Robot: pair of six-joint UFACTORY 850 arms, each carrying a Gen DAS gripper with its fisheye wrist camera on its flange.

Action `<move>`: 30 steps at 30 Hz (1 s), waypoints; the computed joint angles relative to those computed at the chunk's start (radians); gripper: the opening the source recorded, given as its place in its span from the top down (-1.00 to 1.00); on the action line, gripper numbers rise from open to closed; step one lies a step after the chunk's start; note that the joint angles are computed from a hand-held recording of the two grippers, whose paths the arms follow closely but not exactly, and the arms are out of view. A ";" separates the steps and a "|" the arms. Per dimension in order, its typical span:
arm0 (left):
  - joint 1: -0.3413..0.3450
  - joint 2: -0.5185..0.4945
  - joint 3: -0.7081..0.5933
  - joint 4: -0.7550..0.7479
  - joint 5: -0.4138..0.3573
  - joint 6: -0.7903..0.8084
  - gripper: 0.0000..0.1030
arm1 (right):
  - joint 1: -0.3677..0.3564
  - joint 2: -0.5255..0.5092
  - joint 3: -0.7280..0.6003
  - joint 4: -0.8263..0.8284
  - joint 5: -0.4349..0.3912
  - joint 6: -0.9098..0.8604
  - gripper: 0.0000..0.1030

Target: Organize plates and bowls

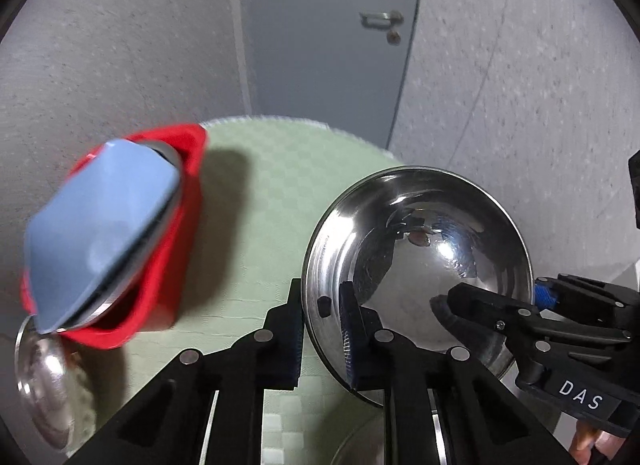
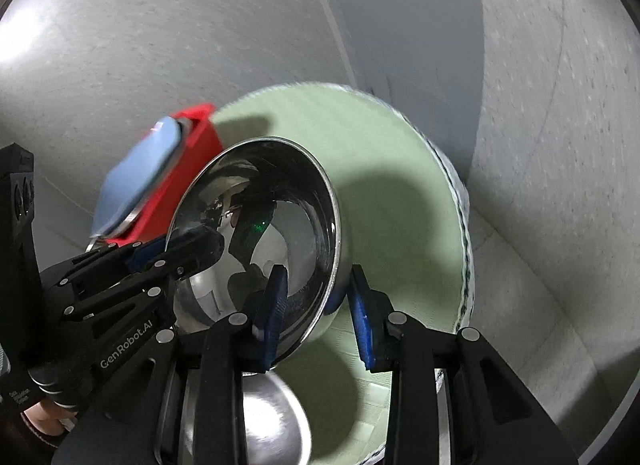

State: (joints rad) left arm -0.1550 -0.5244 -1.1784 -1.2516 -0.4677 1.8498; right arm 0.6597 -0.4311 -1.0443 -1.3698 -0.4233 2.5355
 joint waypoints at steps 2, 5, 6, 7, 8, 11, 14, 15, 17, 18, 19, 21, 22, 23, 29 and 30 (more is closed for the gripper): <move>0.027 0.042 0.039 -0.052 -0.007 0.044 0.75 | 0.010 0.008 -0.019 0.003 -0.012 -0.037 0.40; 0.088 0.095 0.084 -0.097 -0.038 0.080 0.75 | 0.032 -0.018 -0.095 0.064 -0.036 -0.145 0.40; 0.109 0.105 0.088 -0.096 -0.048 0.083 0.75 | 0.038 -0.028 -0.117 0.084 -0.042 -0.172 0.40; 0.127 0.111 0.090 -0.094 -0.054 0.086 0.75 | 0.045 -0.044 -0.149 0.113 -0.048 -0.209 0.40; 0.147 0.117 0.089 -0.095 -0.065 0.087 0.75 | 0.051 -0.062 -0.182 0.125 -0.048 -0.228 0.40; 0.214 0.124 0.071 -0.065 -0.117 0.088 0.75 | 0.072 -0.132 -0.300 0.181 -0.061 -0.295 0.40; 0.286 0.111 0.031 -0.009 -0.151 0.096 0.75 | 0.093 -0.216 -0.426 0.215 -0.074 -0.313 0.40; 0.312 0.098 0.009 0.014 -0.162 0.093 0.75 | 0.099 -0.242 -0.465 0.229 -0.079 -0.328 0.40; 0.352 0.065 -0.044 0.064 -0.190 0.062 0.75 | 0.110 -0.321 -0.582 0.292 -0.086 -0.398 0.40; 0.372 0.047 -0.070 0.093 -0.197 0.048 0.75 | 0.111 -0.351 -0.626 0.319 -0.081 -0.423 0.40; 0.388 0.029 -0.096 0.120 -0.205 0.038 0.75 | 0.111 -0.377 -0.663 0.343 -0.079 -0.445 0.40; 0.419 -0.003 -0.140 0.167 -0.219 0.021 0.75 | 0.113 -0.454 -0.783 0.441 -0.091 -0.545 0.40; 0.430 -0.018 -0.162 0.187 -0.225 0.007 0.75 | 0.113 -0.488 -0.833 0.459 -0.092 -0.579 0.40; 0.443 -0.036 -0.183 0.207 -0.231 -0.006 0.75 | 0.112 -0.536 -0.910 0.518 -0.115 -0.648 0.40; 0.476 -0.125 -0.302 0.309 -0.267 -0.100 0.75 | 0.104 -0.718 -1.202 0.746 -0.213 -0.904 0.40; 0.480 -0.136 -0.317 0.327 -0.271 -0.116 0.75 | 0.102 -0.745 -1.247 0.775 -0.233 -0.939 0.40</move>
